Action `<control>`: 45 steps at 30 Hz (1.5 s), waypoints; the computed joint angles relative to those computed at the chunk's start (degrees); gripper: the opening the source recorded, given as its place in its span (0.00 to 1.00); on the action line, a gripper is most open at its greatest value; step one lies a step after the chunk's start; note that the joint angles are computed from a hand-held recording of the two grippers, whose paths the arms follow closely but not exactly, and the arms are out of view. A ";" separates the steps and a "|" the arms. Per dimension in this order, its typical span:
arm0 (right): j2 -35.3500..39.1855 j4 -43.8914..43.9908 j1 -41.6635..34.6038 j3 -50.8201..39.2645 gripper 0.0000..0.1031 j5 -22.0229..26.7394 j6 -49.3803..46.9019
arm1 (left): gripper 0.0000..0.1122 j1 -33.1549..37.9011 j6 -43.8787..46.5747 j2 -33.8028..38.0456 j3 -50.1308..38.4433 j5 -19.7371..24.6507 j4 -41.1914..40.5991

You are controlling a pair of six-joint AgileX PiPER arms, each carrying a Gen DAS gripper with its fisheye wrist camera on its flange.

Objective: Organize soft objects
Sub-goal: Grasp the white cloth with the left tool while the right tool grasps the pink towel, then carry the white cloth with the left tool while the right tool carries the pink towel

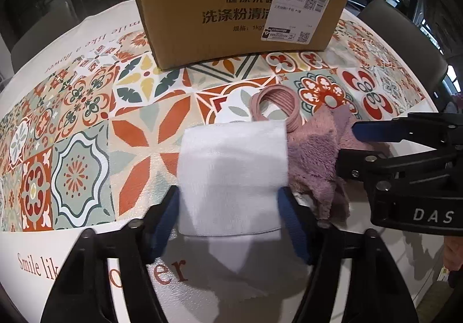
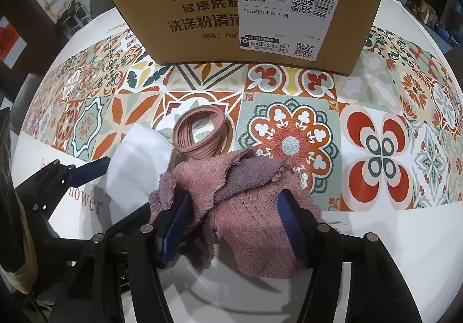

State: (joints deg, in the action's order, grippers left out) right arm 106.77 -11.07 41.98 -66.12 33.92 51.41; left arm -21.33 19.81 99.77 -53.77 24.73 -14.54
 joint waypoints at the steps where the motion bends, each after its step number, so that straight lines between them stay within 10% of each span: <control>1: -0.08 0.08 0.01 0.05 0.57 -0.09 0.00 | 0.49 -0.02 0.74 -0.09 0.11 -0.09 -0.77; 11: -1.39 2.82 -0.01 1.51 0.30 -2.21 -2.86 | 0.09 1.23 5.94 -1.08 0.69 0.83 -7.31; 31: -6.51 -4.04 2.83 2.77 0.08 -2.99 2.74 | 0.07 1.48 0.07 -12.11 4.82 -1.90 -3.58; 36: -6.29 -2.48 2.29 3.04 0.12 -4.11 2.31 | 0.07 1.97 1.11 -12.22 4.90 -1.83 -4.76; 40: -4.99 -3.63 2.03 2.19 0.55 -2.45 4.98 | 0.07 2.48 1.27 -11.67 5.02 -1.64 -5.24; 45: -1.60 -0.87 0.92 0.05 0.57 -1.24 0.85 | 0.07 3.61 3.18 -10.41 4.67 -0.28 -7.53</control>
State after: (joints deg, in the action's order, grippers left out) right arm 105.17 -11.93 42.90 -66.07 32.68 52.26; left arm -17.72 22.99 89.36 -49.09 24.45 -22.07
